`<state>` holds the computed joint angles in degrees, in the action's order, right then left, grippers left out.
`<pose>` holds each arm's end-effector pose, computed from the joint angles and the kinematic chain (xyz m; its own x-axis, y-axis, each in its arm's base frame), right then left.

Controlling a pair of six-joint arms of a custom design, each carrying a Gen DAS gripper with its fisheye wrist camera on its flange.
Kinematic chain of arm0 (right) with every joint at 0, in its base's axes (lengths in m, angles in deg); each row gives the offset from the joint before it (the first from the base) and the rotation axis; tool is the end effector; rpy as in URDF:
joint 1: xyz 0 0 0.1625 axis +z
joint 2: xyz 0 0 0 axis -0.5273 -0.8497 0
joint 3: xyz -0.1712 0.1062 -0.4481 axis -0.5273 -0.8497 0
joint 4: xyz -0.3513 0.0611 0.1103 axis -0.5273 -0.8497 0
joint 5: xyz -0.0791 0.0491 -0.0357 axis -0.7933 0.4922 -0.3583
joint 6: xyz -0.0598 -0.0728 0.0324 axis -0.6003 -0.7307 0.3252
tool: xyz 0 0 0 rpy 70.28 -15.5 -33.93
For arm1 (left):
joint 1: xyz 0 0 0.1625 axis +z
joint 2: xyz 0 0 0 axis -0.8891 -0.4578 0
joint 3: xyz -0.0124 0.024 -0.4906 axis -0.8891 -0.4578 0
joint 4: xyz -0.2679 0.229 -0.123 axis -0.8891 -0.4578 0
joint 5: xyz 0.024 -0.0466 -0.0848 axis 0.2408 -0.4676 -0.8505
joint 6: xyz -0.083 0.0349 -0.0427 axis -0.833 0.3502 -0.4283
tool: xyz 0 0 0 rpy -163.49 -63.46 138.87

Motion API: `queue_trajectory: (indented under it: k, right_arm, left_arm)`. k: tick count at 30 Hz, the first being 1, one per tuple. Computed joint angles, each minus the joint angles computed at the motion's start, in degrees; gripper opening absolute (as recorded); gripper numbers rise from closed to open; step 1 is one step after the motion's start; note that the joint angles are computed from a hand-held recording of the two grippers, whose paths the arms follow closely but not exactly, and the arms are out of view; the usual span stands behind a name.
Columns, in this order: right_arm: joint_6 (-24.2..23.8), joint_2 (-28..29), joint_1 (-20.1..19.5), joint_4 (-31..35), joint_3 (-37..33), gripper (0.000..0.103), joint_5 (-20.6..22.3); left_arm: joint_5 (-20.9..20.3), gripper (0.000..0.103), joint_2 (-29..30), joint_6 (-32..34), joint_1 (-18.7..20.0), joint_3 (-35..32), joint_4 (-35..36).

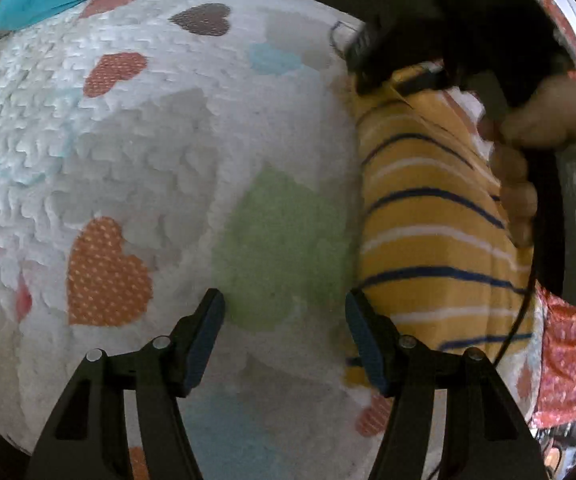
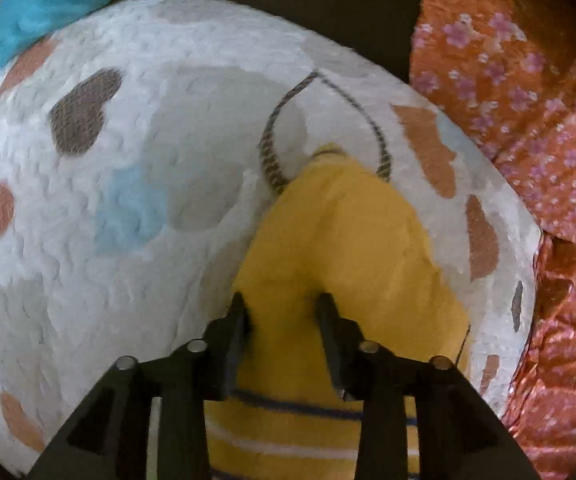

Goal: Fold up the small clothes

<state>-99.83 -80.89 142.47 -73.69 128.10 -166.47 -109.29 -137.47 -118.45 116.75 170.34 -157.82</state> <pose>0.3593 -0.8098 0.0769 -0.4347 -0.3697 0.8212 -0.4868 0.8636 0.1312 -0.2119 -0.6163 0.1863 -0.8980 -0.1732 -0.4046 0.0110 0.9102 -0.4141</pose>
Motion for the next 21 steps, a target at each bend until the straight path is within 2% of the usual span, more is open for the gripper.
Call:
queue_trajectory:
  k: [3,5,8,11,14,15,16,17,19,21]
  right_arm:
    - [0.12,-6.03,-0.04,-7.98,8.37,0.040,6.95]
    - [2.38,-12.60,-0.89,-13.10,17.53,0.040,11.85]
    - [6.37,-22.03,-3.20,-19.67,31.62,0.040,16.41]
    - [9.51,-30.05,-6.70,-28.17,45.07,0.040,20.24]
    - [11.80,-36.68,-10.99,-34.00,55.93,0.040,25.43]
    - [12.44,-38.23,-12.10,-35.38,58.71,0.044,25.96]
    - [13.98,-39.90,-13.41,-36.35,61.76,0.054,25.33]
    - [14.72,-41.07,-14.59,-36.97,63.60,0.058,26.67]
    - [17.35,-44.62,-17.02,-38.82,67.84,0.058,30.88]
    - [17.56,-46.58,-17.09,-41.47,70.46,0.058,30.30]
  left_arm:
    - [-0.23,0.061,-0.59,-0.09,-0.20,0.68,-0.19]
    - [-0.30,0.061,-1.47,-1.21,0.11,1.22,-0.11]
    - [0.04,0.061,-2.76,-3.06,0.60,2.19,-0.53]
    - [2.43,0.061,-4.06,-3.81,0.03,4.41,-2.64]
    - [8.73,0.061,-4.71,-4.25,-2.88,8.19,-6.51]
    - [11.82,0.061,-4.76,-4.22,-4.18,9.46,-7.44]
    - [14.93,0.061,-4.66,-4.35,-5.54,10.49,-8.00]
    - [17.50,0.061,-4.74,-4.21,-6.64,11.12,-8.22]
    - [24.03,0.062,-4.48,-3.48,-9.69,12.54,-8.95]
    - [30.91,0.064,-4.53,-4.65,-12.97,14.15,-7.45]
